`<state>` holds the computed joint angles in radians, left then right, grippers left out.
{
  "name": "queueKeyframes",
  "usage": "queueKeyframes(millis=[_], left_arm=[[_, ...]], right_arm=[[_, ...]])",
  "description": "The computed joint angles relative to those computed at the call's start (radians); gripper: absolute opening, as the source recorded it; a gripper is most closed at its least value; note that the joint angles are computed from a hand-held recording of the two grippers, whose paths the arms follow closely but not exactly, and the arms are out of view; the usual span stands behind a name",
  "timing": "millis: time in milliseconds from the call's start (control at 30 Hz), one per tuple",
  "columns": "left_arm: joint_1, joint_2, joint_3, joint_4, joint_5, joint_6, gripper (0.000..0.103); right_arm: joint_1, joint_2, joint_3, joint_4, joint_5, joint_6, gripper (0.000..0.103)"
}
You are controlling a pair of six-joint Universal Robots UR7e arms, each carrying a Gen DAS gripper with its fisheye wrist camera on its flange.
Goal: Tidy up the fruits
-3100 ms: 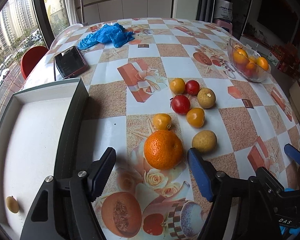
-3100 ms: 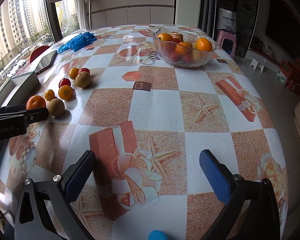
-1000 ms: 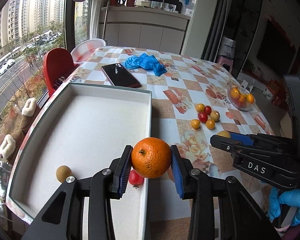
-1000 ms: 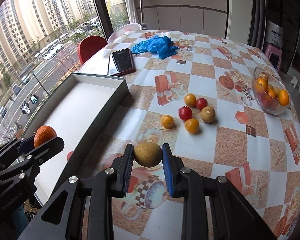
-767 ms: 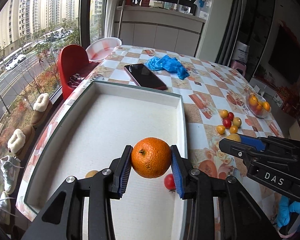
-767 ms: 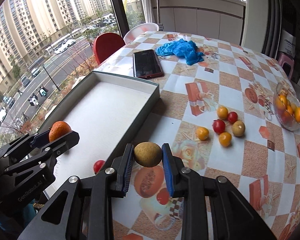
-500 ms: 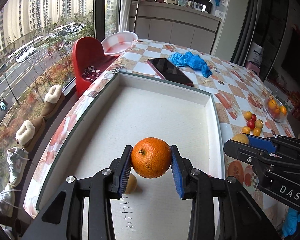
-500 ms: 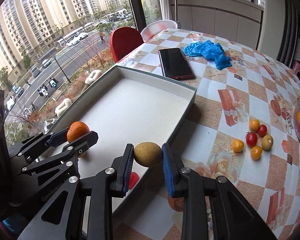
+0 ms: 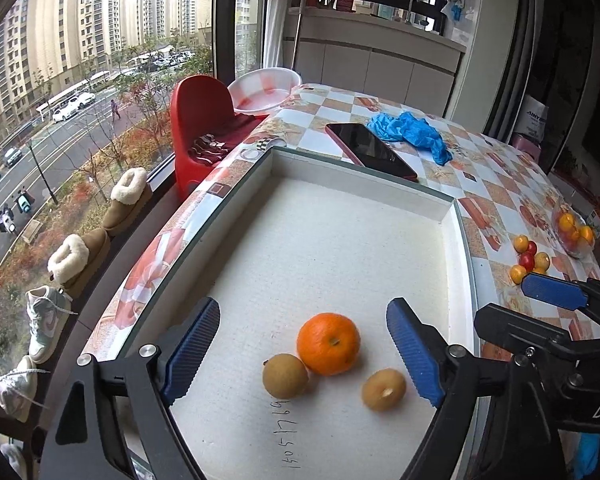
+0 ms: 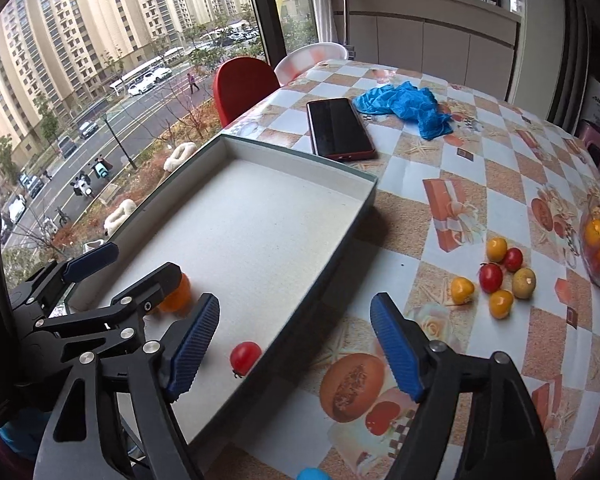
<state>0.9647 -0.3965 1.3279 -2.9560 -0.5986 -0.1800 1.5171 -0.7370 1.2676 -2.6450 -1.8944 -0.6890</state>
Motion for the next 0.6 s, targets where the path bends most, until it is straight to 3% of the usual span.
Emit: queueKeyframes(millis=[167,233,600], left_arm=[[-0.036,0.035,-0.040,0.011,-0.034,0.058,0.086],[-0.053,0.059,-0.068,0.028,-0.037,0.067,0.087],[-0.113,0.217,-0.252,0.165,-0.149,0.148,0.087]], right_arm=[[-0.037,-0.042,0.023,-0.050,-0.026,0.018,0.092],[-0.061,-0.062,0.031,-0.075,-0.036,0.036,0.103],[-0.185,-0.115,0.043,-0.225,-0.186,0.095,0.103]])
